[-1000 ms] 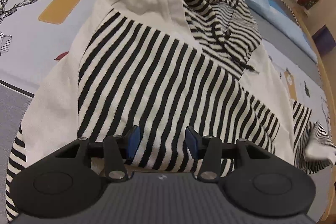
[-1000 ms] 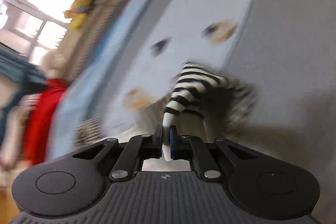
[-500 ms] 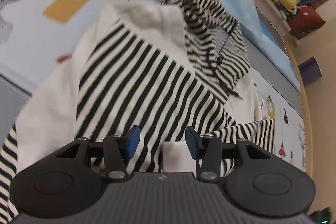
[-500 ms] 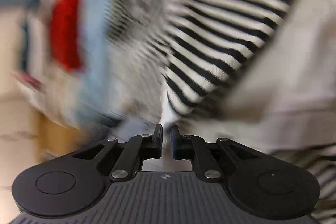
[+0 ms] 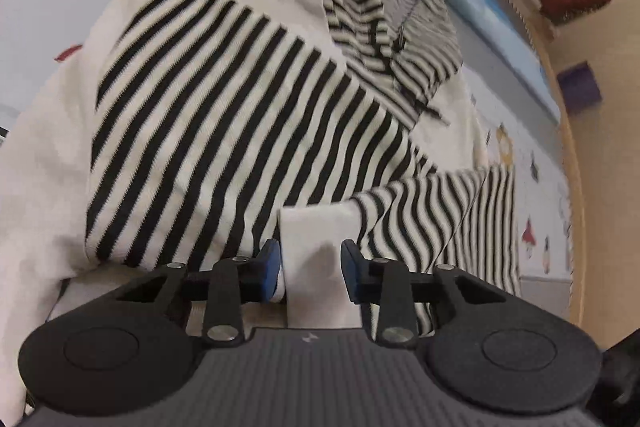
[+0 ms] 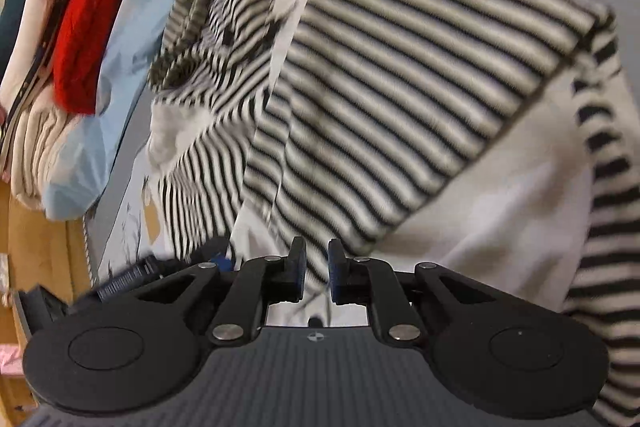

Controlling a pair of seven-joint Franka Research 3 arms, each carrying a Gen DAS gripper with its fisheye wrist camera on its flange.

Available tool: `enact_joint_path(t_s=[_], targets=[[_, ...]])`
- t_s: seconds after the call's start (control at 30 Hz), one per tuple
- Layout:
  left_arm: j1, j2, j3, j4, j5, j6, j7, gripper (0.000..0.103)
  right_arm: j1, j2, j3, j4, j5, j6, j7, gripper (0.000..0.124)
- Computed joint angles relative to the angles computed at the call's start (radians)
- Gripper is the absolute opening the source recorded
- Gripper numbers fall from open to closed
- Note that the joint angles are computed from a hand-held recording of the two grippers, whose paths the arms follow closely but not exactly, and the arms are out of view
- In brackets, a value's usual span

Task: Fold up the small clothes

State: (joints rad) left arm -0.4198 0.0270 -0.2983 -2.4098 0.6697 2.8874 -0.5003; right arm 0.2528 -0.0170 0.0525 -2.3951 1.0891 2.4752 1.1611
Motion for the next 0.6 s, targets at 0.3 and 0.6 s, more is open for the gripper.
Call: enact_joint_path(t_s=[0.3, 0.6], targets=[[-0.030, 0.066, 0.002, 0.062, -0.049, -0.051, 0.130, 0.020, -0.010, 0.037, 0.001, 0.032, -0.001, 0.186, 0.027, 0.013], [-0.085, -0.066, -0.044, 0.151, 0.128, -0.602, 0.082, 0.007, -0.004, 0.041, 0.015, 0.031, 0.129, 0.443, -0.021, 0.013]])
